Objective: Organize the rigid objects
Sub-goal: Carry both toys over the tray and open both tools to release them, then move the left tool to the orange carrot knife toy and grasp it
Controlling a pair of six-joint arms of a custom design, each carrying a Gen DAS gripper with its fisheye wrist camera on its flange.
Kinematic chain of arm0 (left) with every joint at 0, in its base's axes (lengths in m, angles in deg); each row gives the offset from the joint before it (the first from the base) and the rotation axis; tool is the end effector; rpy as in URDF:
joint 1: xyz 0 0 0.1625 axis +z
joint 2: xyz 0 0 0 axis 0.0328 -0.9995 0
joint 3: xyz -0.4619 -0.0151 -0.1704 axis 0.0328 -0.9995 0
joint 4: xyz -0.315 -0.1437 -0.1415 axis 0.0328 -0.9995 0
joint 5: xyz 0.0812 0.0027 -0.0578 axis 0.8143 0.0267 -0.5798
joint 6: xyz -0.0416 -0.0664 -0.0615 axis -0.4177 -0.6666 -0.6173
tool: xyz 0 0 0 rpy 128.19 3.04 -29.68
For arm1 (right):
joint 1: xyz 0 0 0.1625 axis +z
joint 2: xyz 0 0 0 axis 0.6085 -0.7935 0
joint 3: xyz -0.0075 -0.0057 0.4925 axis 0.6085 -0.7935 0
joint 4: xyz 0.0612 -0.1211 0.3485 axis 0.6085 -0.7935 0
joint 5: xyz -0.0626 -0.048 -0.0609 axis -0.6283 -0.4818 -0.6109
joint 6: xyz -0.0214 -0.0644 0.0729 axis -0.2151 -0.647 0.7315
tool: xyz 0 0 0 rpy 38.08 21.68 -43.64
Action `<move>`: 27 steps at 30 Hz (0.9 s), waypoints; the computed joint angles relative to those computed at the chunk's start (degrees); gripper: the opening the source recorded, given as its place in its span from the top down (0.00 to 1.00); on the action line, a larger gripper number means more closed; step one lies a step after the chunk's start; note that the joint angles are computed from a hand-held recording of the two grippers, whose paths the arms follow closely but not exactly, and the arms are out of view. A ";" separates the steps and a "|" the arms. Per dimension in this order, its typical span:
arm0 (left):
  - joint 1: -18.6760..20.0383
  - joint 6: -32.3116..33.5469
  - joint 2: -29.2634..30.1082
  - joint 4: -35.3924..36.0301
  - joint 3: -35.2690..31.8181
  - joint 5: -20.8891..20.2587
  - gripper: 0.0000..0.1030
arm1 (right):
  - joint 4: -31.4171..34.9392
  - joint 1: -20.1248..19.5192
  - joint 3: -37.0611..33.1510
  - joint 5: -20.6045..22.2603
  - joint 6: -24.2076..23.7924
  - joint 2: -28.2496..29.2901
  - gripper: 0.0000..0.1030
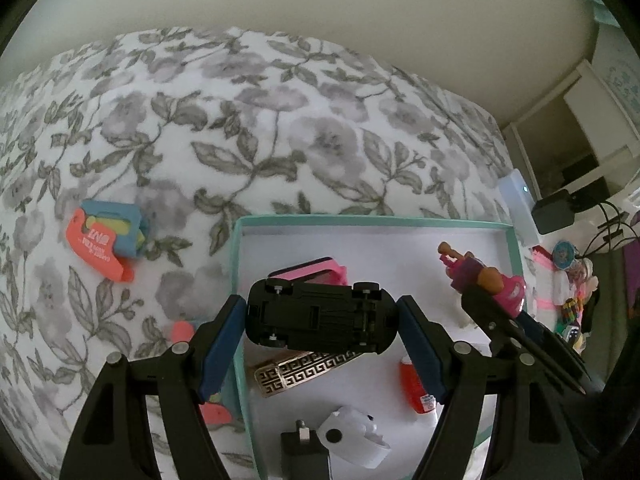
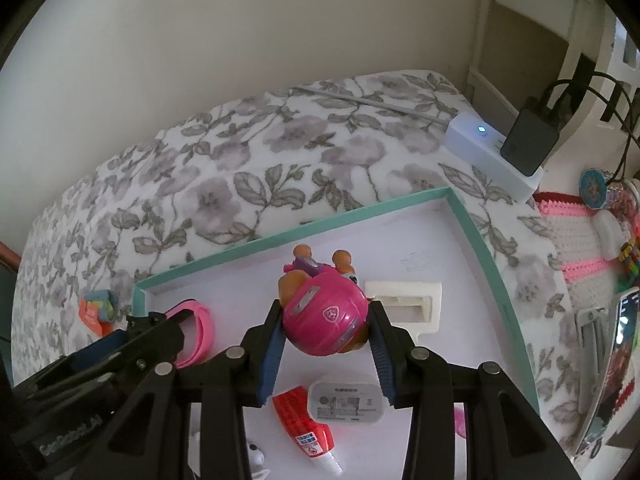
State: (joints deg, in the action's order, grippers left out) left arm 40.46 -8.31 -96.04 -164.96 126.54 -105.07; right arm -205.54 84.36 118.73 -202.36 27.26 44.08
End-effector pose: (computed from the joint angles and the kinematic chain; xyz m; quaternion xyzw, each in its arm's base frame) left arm -0.1742 -0.4147 0.2573 -0.0326 0.9519 -0.1754 0.2491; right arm 0.3352 -0.4202 0.1078 0.0719 -0.9208 0.2058 0.3234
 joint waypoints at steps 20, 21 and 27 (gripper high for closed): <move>-2.82 -4.75 -5.06 8.67 -2.47 6.38 0.09 | 4.35 4.46 -3.36 -4.36 -0.29 -1.45 0.46; -3.07 -5.73 -5.56 10.16 -2.66 7.43 0.06 | 4.17 4.72 -3.50 -4.52 -0.48 -1.50 0.45; -3.56 -11.27 -8.18 18.44 -3.96 12.15 0.06 | 2.75 6.65 -4.40 -6.19 -1.95 -1.59 0.34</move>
